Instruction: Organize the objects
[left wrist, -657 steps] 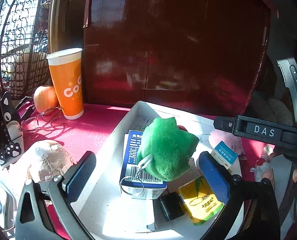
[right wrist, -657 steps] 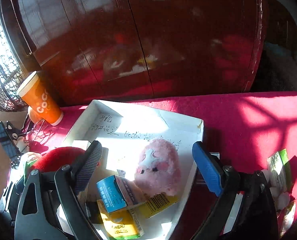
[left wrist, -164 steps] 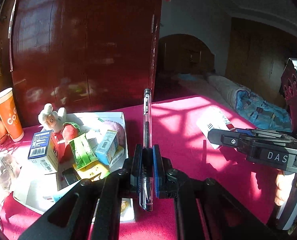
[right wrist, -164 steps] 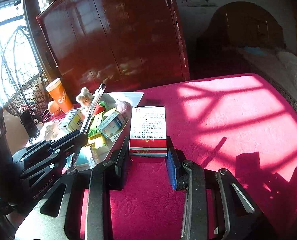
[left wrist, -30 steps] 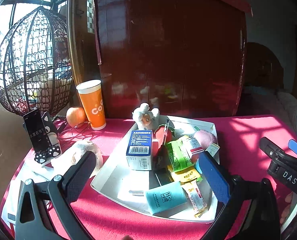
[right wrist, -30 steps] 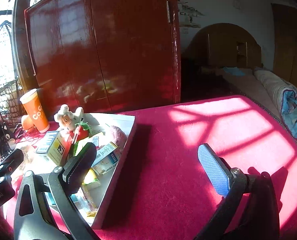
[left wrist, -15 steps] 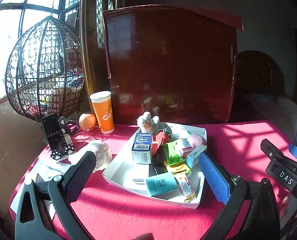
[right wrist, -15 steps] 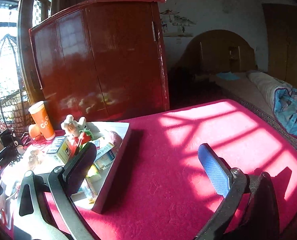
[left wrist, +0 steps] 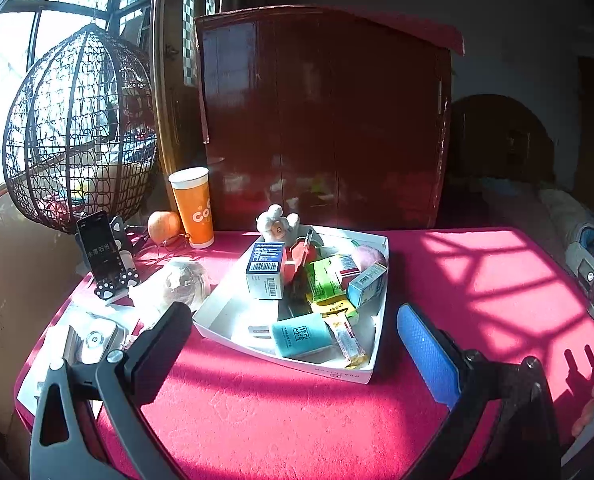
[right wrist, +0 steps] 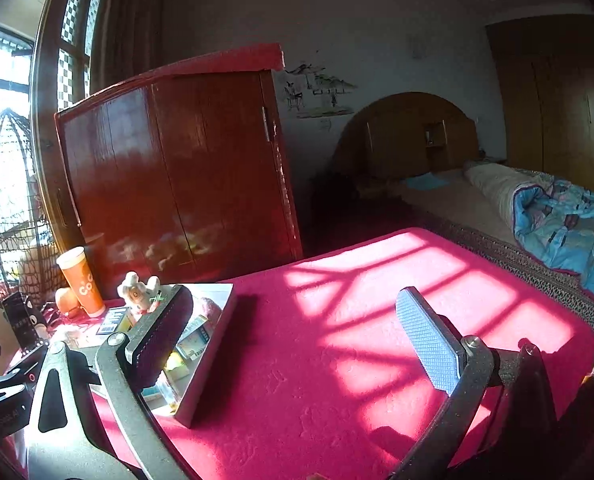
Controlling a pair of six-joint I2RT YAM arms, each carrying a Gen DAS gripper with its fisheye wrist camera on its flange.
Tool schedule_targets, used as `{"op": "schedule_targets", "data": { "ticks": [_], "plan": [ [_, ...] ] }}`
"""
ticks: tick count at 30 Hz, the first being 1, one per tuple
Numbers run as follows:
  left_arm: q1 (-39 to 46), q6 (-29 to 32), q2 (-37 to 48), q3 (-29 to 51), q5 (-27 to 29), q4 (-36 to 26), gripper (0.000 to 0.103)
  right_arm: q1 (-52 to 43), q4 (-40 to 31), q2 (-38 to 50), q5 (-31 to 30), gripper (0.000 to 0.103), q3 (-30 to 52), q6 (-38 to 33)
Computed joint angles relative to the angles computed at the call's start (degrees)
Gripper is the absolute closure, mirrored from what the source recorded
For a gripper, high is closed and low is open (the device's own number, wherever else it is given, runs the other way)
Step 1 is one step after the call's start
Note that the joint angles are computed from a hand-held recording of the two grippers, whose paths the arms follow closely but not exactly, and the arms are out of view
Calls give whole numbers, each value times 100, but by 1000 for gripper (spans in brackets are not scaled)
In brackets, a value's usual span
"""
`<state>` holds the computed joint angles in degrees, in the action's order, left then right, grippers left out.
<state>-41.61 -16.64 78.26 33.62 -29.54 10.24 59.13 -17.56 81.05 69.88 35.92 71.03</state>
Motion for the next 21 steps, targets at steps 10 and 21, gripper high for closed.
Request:
{"op": "schedule_targets", "data": {
  "ticks": [10,21],
  "plan": [
    [-319,-52,-296,-178,-300,-203,0,772,-1678,26,557,0,107,1769],
    [-469,-20,-462,-324,-335,-195,0,1025,-2745,159,675,0,277,2985]
  ]
}}
